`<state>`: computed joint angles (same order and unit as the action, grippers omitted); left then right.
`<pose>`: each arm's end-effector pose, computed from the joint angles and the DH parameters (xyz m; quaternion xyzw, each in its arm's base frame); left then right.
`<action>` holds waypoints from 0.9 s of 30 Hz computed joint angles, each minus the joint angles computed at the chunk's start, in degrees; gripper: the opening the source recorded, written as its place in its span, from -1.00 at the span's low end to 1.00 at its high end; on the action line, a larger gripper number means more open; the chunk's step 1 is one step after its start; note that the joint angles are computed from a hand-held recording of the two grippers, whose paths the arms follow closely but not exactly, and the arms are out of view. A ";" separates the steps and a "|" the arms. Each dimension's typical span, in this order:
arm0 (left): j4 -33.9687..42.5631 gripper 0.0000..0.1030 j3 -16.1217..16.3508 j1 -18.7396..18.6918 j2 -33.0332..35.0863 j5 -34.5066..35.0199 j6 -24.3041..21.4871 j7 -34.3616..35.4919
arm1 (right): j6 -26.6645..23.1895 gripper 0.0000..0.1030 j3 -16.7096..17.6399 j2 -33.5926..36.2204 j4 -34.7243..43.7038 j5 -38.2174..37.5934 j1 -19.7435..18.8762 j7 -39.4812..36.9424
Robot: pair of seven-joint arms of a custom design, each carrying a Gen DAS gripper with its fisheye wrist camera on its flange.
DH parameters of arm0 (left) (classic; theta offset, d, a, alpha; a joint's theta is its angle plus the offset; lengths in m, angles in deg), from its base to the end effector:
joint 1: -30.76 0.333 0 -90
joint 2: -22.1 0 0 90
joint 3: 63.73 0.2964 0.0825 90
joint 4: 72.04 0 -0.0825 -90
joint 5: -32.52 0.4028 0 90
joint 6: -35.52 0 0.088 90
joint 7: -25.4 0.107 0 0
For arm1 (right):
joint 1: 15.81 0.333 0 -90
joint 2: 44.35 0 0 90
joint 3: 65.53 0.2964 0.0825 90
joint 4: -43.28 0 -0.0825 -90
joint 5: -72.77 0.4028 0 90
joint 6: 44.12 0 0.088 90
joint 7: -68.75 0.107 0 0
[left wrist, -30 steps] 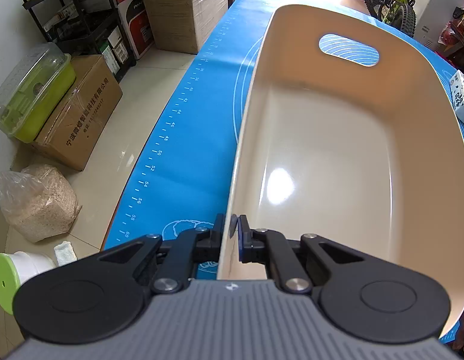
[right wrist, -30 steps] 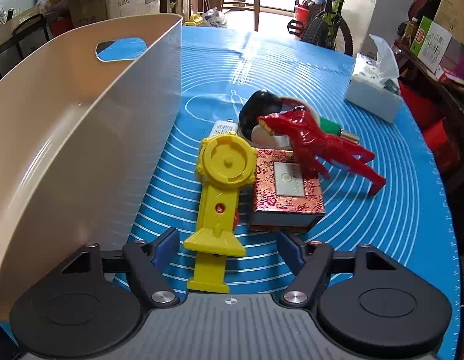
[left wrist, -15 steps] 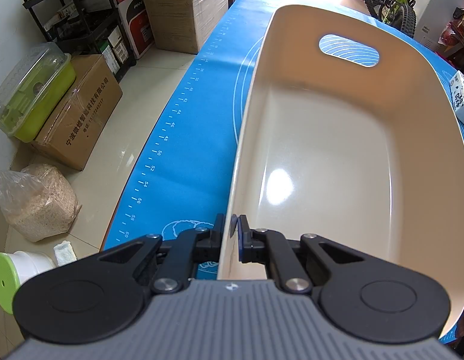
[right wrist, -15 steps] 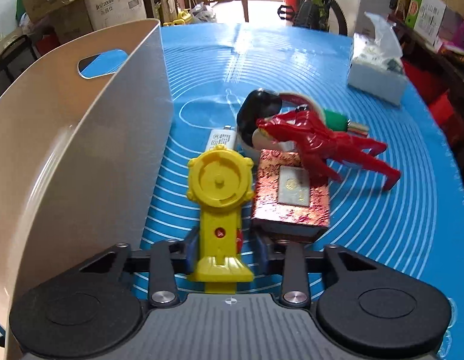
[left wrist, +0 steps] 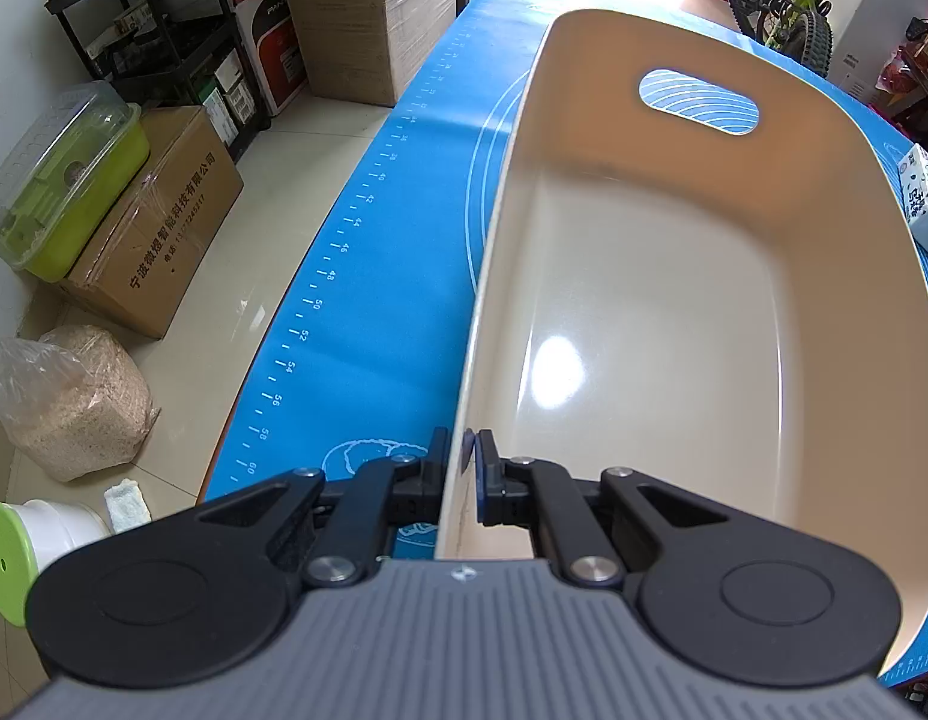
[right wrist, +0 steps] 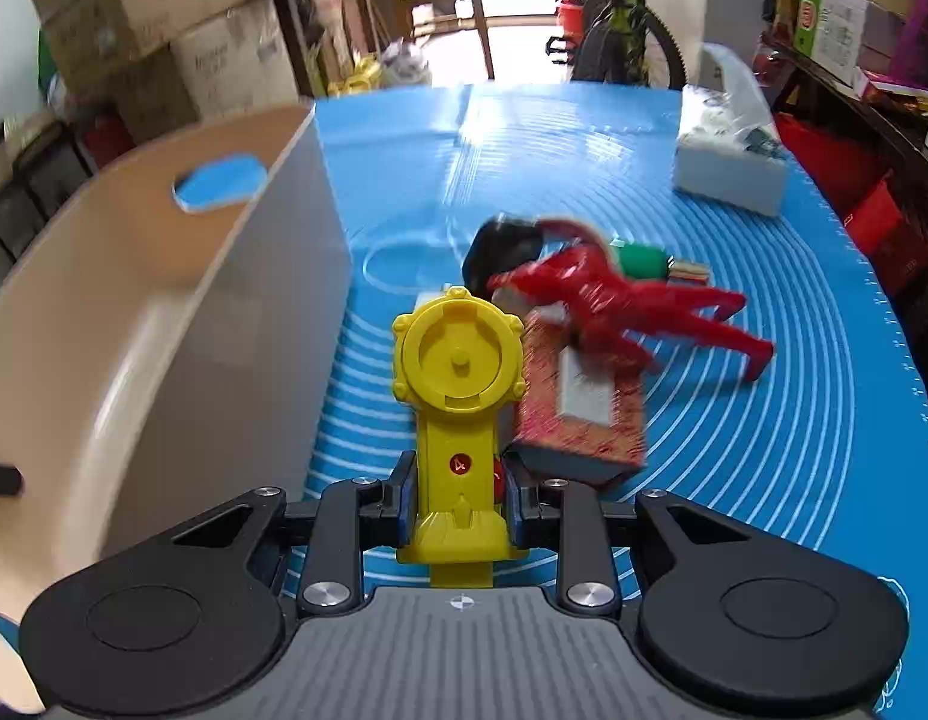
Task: Organize rigid objects
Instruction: 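Close the right gripper on the yellow toy piece, then carry the yellow toy into the basket and open the right gripper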
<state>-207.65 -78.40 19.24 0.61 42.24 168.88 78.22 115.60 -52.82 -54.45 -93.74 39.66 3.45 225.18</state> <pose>0.4387 -0.2176 0.4721 -0.7261 0.6589 -0.1264 0.1503 0.4347 0.3021 0.4118 -0.6330 0.7031 -0.1680 0.2770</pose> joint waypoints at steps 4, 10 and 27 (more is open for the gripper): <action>-0.06 -0.82 0.19 -0.06 -0.09 -0.32 0.01 0.24 | 0.65 -0.29 1.09 -2.42 -0.78 -3.62 -1.30 3.51; 0.00 -0.82 0.14 -0.01 -0.02 -0.34 -0.02 0.24 | 1.07 -0.29 2.98 -4.76 -0.06 -7.11 -3.14 6.68; 0.26 -0.82 -0.11 0.05 0.17 0.42 -0.54 -0.17 | 1.83 -0.29 2.13 5.94 17.59 -15.74 2.01 0.32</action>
<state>-207.38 -78.50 19.29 0.78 42.66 168.34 78.05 117.44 -50.69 -48.51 -76.16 23.92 5.46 225.50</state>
